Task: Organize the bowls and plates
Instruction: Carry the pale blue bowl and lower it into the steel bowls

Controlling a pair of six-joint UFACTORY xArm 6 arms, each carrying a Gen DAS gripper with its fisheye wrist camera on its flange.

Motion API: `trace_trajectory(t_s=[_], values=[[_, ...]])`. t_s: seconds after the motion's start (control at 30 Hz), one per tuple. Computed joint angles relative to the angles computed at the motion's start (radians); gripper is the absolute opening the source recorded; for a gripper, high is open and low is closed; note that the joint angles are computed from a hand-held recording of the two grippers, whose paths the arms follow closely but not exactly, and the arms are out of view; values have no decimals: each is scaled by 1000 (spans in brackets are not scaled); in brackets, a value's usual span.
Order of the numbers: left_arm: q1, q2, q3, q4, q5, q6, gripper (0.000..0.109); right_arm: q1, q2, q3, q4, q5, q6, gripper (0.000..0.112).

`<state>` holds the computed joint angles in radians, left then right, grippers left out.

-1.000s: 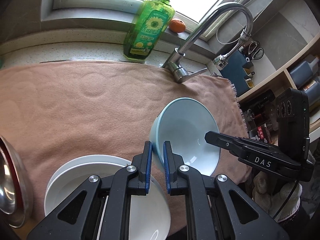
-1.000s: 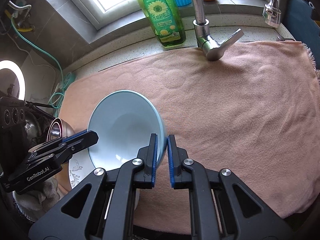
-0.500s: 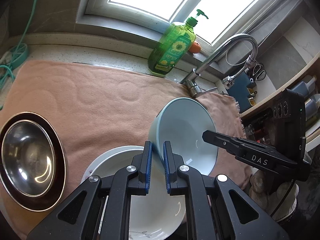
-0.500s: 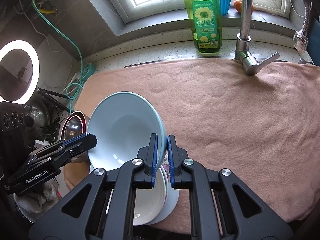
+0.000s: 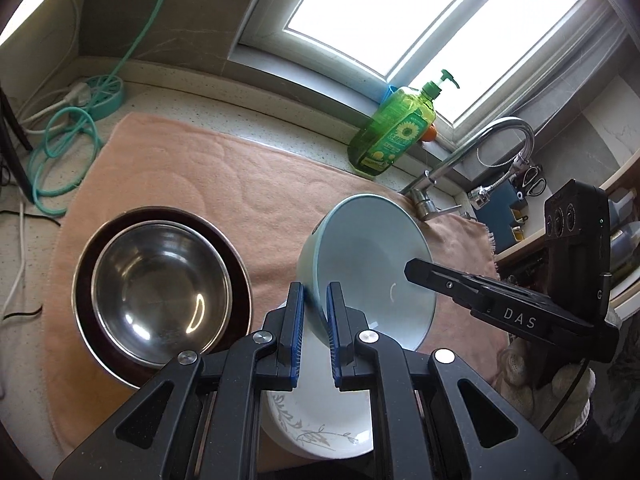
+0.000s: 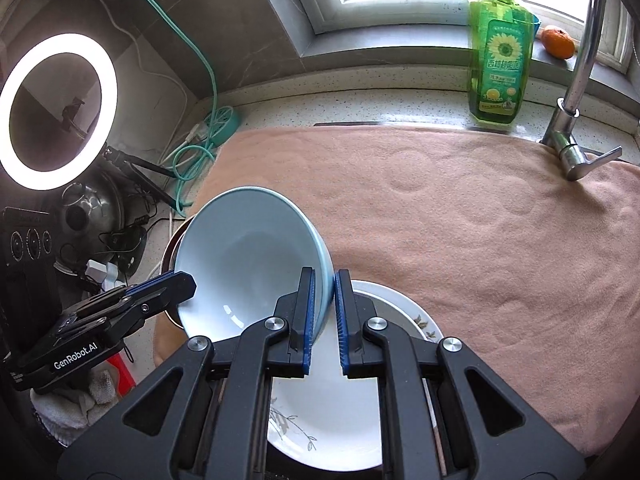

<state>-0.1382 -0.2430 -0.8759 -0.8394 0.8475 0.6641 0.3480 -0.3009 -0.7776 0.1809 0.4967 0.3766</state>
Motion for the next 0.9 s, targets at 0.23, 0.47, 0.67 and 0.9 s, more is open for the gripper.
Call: trace_trajectory(t_s=[0.23, 0.47, 0.67, 0.9], values=[[94, -8, 5, -6, 17, 20, 10, 65, 104, -97, -13, -5, 9, 10], [159, 10, -7, -3, 15, 20, 10, 109, 210, -196, 9, -1, -12, 10], [195, 47, -24, 17, 2, 9, 10, 140, 299, -272, 11, 4, -15, 10], [220, 73, -31, 39, 0, 2, 10, 159, 368, -330, 16, 18, -15, 10]])
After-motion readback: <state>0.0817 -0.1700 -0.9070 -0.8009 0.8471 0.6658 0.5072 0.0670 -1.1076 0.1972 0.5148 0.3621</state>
